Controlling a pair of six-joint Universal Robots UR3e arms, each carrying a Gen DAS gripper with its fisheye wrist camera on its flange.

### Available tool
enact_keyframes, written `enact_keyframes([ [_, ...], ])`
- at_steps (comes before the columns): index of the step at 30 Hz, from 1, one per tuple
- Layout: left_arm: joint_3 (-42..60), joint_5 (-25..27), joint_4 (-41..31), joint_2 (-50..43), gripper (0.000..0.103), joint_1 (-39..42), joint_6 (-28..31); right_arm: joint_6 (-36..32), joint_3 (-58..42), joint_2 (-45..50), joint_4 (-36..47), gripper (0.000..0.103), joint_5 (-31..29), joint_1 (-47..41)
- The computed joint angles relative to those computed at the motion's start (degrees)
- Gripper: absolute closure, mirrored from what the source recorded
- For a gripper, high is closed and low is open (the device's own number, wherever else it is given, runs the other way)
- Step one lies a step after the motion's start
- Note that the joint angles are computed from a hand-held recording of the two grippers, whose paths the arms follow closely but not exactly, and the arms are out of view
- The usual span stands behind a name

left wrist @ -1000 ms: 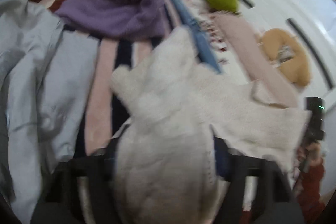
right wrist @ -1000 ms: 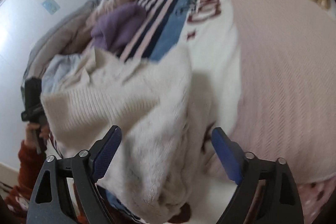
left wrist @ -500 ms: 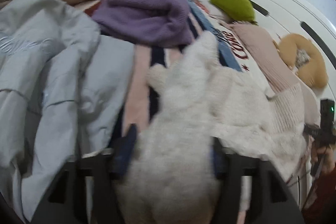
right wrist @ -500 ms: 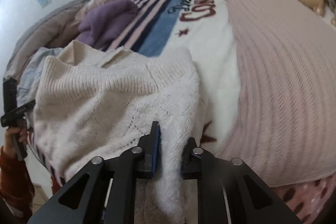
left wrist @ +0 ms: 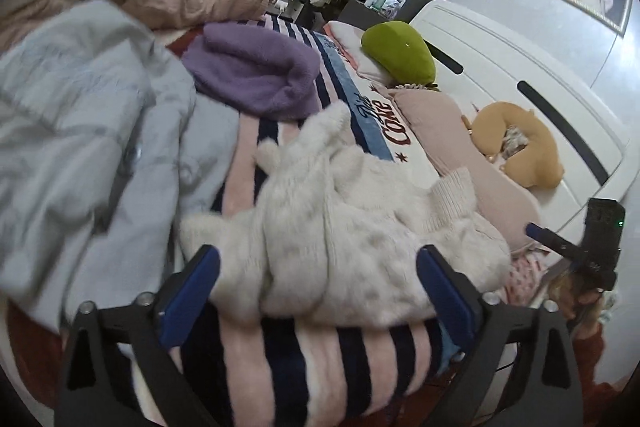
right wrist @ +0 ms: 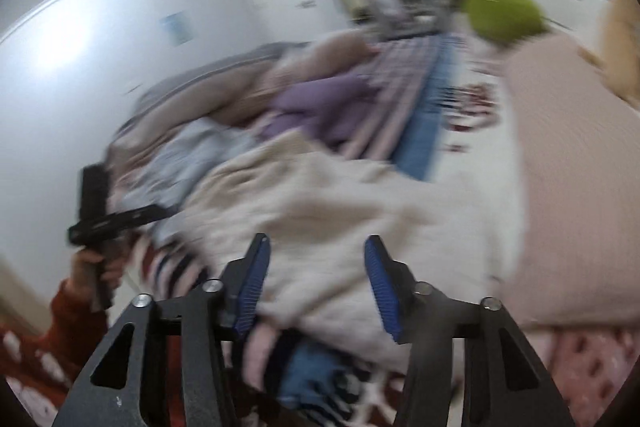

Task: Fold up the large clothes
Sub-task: 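Grasp the folded cardigan with the left tool and roll it up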

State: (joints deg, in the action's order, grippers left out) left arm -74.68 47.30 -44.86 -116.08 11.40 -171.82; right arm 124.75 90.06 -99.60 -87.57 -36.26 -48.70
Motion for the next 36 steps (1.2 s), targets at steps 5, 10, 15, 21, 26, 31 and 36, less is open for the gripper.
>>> enact_keyframes([
  [5,-8.7,-3.0,2.6,1.6,0.005,0.7,-1.0,13.3,3.8,7.1,-20.2,0.085,-4.0,11.0],
  [10,-9.7,-1.4,5.9,-2.3,0.005,-1.2,-4.1,28.3,0.6,21.8,-37.2,0.091,-13.4,19.8],
  [15,-4.7,-4.7,8.8,-9.2,0.005,-2.6,-10.9,33.2,-2.7,29.7,-43.1,0.1,-20.9,23.9],
  [21,5.9,-2.6,11.4,-17.4,0.004,-6.1,-19.5,32.8,-1.3,25.5,-40.0,0.093,-18.6,21.9],
  [26,11.0,-2.0,10.0,-20.5,0.003,-6.5,-21.2,30.6,0.6,19.8,-38.4,0.093,-10.8,18.8],
  [31,12.5,-0.4,10.9,-21.8,0.003,-7.4,-22.2,30.9,-6.4,24.0,-36.5,0.093,-11.5,23.1],
  [36,8.8,-1.0,13.6,-20.1,0.003,-7.0,-22.7,36.3,-14.3,34.5,-35.1,0.096,-19.6,29.1],
])
